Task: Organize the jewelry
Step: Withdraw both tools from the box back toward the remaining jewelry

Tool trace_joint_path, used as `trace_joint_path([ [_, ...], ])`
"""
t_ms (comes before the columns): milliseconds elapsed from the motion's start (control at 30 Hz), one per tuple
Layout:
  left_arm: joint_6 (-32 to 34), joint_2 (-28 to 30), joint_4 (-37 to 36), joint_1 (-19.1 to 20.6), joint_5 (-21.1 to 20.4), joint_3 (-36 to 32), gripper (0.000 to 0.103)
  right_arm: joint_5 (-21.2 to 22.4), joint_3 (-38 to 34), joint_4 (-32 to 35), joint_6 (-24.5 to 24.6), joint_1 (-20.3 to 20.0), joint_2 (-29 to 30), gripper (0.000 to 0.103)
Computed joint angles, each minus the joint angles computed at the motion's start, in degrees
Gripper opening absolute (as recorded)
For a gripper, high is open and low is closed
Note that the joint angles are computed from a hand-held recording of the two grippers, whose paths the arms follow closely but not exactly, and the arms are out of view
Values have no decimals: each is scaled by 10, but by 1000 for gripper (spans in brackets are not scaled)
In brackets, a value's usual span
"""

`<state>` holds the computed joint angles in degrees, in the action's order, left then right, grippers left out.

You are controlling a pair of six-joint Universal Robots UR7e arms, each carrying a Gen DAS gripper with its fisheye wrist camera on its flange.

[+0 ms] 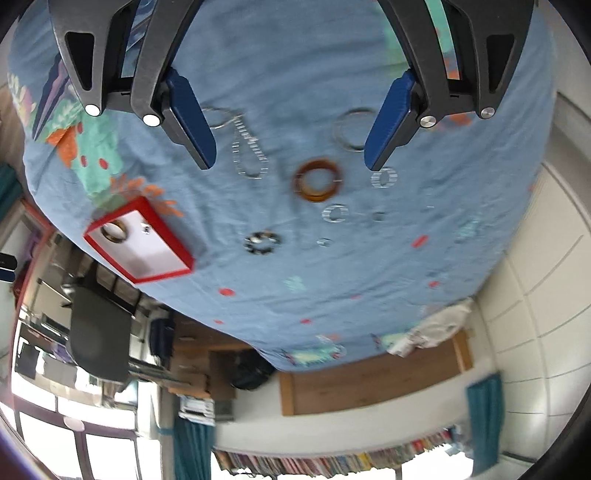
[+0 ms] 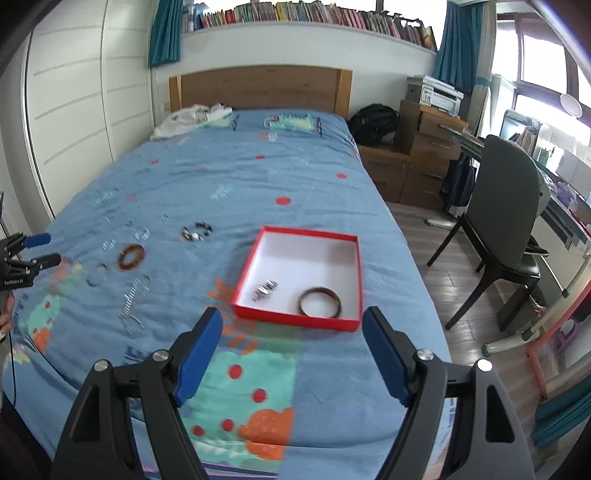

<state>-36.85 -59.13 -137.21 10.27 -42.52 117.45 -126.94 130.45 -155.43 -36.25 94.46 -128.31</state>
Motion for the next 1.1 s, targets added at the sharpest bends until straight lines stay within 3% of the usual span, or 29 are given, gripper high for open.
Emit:
trace_joint_path([
  [100, -40, -50, 44, -17, 27, 29, 86, -39, 4, -20, 26, 62, 20, 77],
  [333, -155, -155, 179, -48, 60, 78, 87, -93, 19, -54, 61, 162, 63, 77],
  [533, -277, -230, 310, -69, 71, 107, 88, -106, 33, -88, 94, 209, 97, 77],
  [667, -347, -262, 372, -78, 66, 116, 89, -105, 43, -124, 93, 216, 119, 77],
  [867, -420, -282, 431, -83, 49, 124, 90, -54, 68, -176, 96, 182, 132, 77],
  [1100, -408, -268, 400, -65, 40, 130, 90, -25, 101, -223, 89, 133, 153, 77],
])
